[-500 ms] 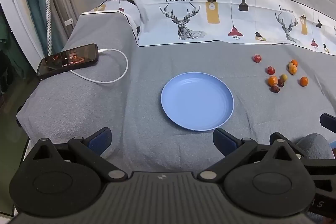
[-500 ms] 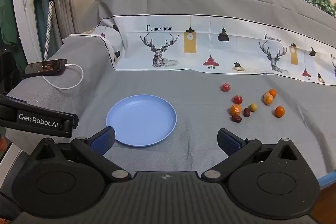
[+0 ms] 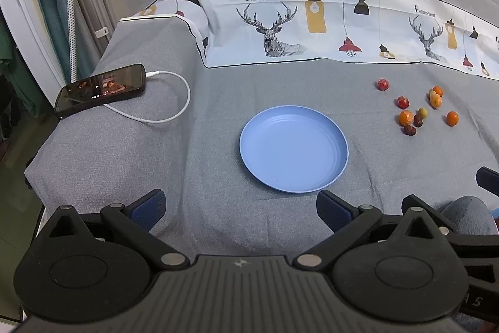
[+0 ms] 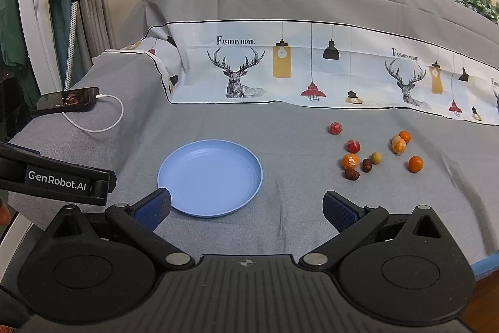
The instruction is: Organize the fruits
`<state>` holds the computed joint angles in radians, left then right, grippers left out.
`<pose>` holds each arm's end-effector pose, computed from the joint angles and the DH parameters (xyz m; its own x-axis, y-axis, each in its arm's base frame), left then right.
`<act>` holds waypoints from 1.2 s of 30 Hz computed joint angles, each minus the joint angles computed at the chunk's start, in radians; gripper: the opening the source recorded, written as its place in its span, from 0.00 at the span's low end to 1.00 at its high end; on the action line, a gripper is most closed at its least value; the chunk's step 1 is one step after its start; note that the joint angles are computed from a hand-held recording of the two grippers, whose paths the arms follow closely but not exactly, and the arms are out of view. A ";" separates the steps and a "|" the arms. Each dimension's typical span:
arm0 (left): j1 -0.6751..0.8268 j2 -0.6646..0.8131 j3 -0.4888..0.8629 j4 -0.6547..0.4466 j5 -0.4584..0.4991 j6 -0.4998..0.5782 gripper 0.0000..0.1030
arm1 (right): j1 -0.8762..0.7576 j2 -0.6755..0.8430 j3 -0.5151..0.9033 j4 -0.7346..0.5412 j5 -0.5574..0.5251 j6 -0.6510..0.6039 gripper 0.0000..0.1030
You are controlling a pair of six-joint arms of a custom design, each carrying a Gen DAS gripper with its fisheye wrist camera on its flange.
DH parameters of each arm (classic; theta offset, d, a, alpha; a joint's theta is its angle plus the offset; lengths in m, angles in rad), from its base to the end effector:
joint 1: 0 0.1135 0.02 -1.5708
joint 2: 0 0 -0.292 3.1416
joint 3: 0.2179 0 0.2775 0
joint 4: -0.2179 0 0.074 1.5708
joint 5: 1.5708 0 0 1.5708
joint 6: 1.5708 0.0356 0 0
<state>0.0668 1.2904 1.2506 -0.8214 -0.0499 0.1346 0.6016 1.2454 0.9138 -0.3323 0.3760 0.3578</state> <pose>0.2829 0.0207 0.3601 -0.7634 0.0833 -0.6406 0.0034 0.9922 0.1249 0.2438 0.1515 0.2927 -0.5767 -0.0008 -0.8170 -0.0918 0.9937 0.0639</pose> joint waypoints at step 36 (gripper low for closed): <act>-0.010 -0.006 0.015 -0.015 -0.044 -0.008 1.00 | -0.003 -0.013 -0.023 0.041 -0.005 0.025 1.00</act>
